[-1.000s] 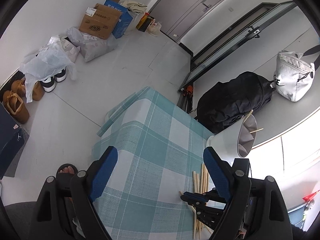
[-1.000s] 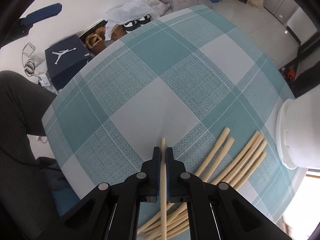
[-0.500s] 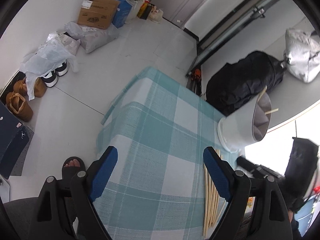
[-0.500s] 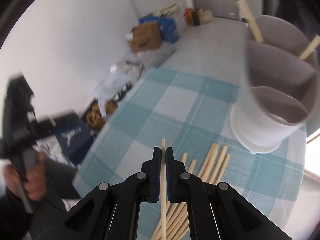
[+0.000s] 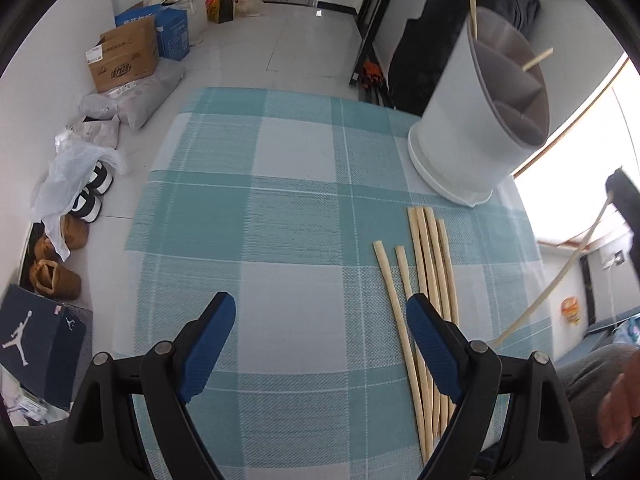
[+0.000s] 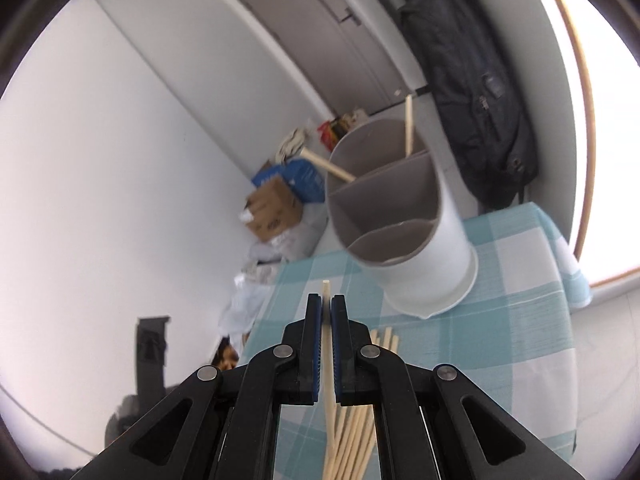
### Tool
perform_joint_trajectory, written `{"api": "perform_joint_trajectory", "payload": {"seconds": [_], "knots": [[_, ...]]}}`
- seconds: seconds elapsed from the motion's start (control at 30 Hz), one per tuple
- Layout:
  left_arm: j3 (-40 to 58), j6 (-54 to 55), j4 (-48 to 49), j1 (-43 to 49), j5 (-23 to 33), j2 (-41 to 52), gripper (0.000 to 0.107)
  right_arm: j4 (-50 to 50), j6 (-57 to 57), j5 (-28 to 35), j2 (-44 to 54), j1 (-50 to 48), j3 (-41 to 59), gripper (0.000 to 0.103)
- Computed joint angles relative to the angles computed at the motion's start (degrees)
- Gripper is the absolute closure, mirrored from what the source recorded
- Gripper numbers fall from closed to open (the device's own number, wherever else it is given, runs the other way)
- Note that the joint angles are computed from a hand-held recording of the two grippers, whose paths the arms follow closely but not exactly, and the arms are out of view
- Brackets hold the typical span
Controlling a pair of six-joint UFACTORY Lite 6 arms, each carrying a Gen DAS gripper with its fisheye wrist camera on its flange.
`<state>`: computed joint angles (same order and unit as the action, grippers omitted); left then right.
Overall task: Organize utensils
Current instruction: 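Grasp a chopstick with the left tool while the right tool holds its chopstick raised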
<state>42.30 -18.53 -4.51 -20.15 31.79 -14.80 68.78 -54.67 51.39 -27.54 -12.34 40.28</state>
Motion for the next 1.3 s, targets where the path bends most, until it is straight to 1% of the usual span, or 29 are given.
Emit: {"api": "perform_joint_trajectory", "payload": {"seconds": [0.17,0.23,0.37,0.47,0.6,0.73,0.9,1.03,1.07,1.13,1.3], "knots": [[4.8,-2.4,1.3,-1.6,1.1,6.5,0.023,-0.4,-2.1,2.5,-3.9,-3.5,-0.9,0.099],[7.0,-5.8,3.8,-2.5,2.4,9.3,0.023,-0.5,-3.5,4.7,-5.5,-6.2,-1.2,0.099],[9.0,-7.8,4.9,-3.1,3.0,13.4,0.023,0.9,-6.5,8.1,-5.9,-11.0,-2.3,0.099],[10.6,-6.6,4.0,-3.4,3.7,16.9,0.023,0.8,-6.9,11.3,-5.1,-14.2,-1.8,0.099],[12.6,-13.6,11.1,-6.4,5.8,19.0,0.023,1.0,-8.3,12.3,-5.4,-16.2,-1.7,0.099],[13.3,-17.9,14.7,-7.9,6.9,19.9,0.023,0.8,-8.6,13.5,-6.1,-17.5,-1.7,0.099],[13.8,-16.8,14.7,-6.8,7.1,20.3,0.028,1.3,-9.7,15.8,-5.7,-19.6,-1.6,0.099],[16.4,-14.7,13.9,-7.0,7.7,22.7,0.031,1.5,-10.0,17.5,-5.3,-21.2,-1.3,0.099],[16.8,-13.8,13.7,-6.9,7.7,23.0,0.038,1.6,-10.0,17.6,-5.3,-21.3,-1.2,0.099],[18.7,-12.1,13.0,-7.0,8.5,24.0,0.046,1.6,-10.2,17.9,-5.3,-21.7,-1.2,0.099],[23.0,-9.9,11.6,-6.4,10.3,27.4,0.046,1.2,-9.9,18.0,-5.2,-21.7,-1.0,0.099]]}}
